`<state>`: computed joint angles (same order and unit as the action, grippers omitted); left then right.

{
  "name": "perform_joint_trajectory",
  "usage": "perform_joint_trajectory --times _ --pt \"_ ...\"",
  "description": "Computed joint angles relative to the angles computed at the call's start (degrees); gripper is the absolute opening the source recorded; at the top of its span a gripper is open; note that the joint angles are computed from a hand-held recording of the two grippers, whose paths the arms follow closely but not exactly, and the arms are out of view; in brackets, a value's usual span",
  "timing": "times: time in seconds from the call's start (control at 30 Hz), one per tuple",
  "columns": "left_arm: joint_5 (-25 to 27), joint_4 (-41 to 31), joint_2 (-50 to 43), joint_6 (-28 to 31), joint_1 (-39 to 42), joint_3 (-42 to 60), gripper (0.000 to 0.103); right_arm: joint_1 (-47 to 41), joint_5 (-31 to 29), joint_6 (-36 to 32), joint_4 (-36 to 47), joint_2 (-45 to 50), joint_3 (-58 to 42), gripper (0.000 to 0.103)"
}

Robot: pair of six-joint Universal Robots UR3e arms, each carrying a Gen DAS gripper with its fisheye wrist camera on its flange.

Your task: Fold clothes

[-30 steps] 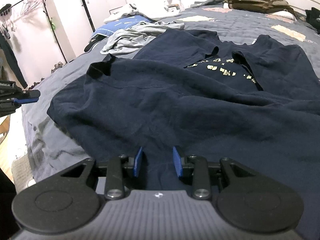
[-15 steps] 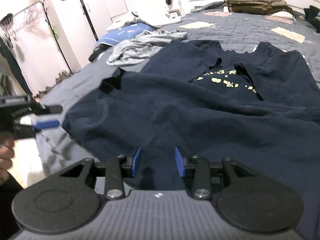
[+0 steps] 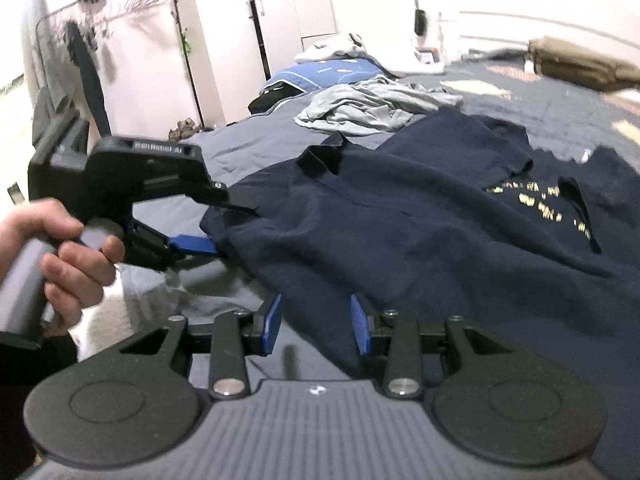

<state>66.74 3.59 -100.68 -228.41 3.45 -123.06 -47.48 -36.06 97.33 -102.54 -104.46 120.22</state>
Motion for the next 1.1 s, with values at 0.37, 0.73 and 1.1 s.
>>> perform_joint_trajectory --times 0.37,0.73,1.1 --pt "0.51 4.75 1.58 0.66 -0.27 -1.6 0.011 5.89 -1.1 -1.59 -18.91 -1.9 8.15 0.037" --pt "2.19 -0.91 -0.22 2.81 -1.92 2.75 0.022 8.18 -2.9 1.08 -42.39 0.78 16.84 0.009" --pt "-0.69 5.04 0.7 0.0 2.63 -1.11 0.009 5.54 -0.92 -4.19 -38.49 -4.95 19.62 0.003"
